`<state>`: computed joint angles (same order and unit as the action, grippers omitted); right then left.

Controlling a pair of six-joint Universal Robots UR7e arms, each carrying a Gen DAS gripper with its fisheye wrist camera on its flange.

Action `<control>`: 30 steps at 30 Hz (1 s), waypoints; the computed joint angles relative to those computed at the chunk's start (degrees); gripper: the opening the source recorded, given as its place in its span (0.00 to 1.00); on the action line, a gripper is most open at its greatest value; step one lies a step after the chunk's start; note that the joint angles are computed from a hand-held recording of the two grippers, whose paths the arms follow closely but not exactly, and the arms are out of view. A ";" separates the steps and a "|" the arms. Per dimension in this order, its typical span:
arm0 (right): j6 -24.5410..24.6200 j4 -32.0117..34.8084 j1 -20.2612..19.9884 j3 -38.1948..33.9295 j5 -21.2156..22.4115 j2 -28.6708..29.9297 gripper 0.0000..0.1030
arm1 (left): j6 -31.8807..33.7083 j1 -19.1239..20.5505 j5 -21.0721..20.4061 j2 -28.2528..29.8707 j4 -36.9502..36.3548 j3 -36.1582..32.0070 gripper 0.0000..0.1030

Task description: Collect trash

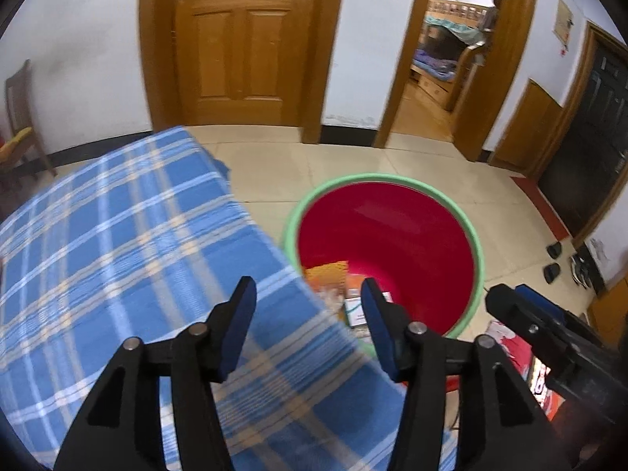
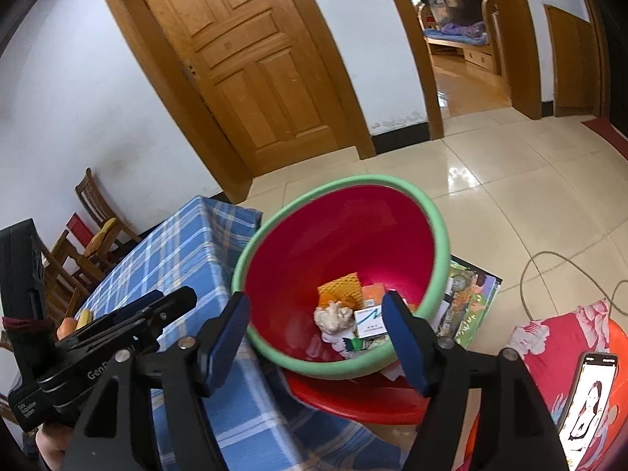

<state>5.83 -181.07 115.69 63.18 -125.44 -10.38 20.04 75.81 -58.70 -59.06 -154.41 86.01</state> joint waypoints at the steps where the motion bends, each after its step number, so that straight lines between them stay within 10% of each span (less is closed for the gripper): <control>1: -0.27 0.08 0.20 -0.19 0.12 0.16 0.71 | -0.55 0.12 0.30 -0.61 -0.15 0.39 0.57; 30: -7.00 3.34 6.14 -6.03 3.66 5.14 0.82 | -3.86 0.16 12.95 -13.40 -15.01 12.34 0.75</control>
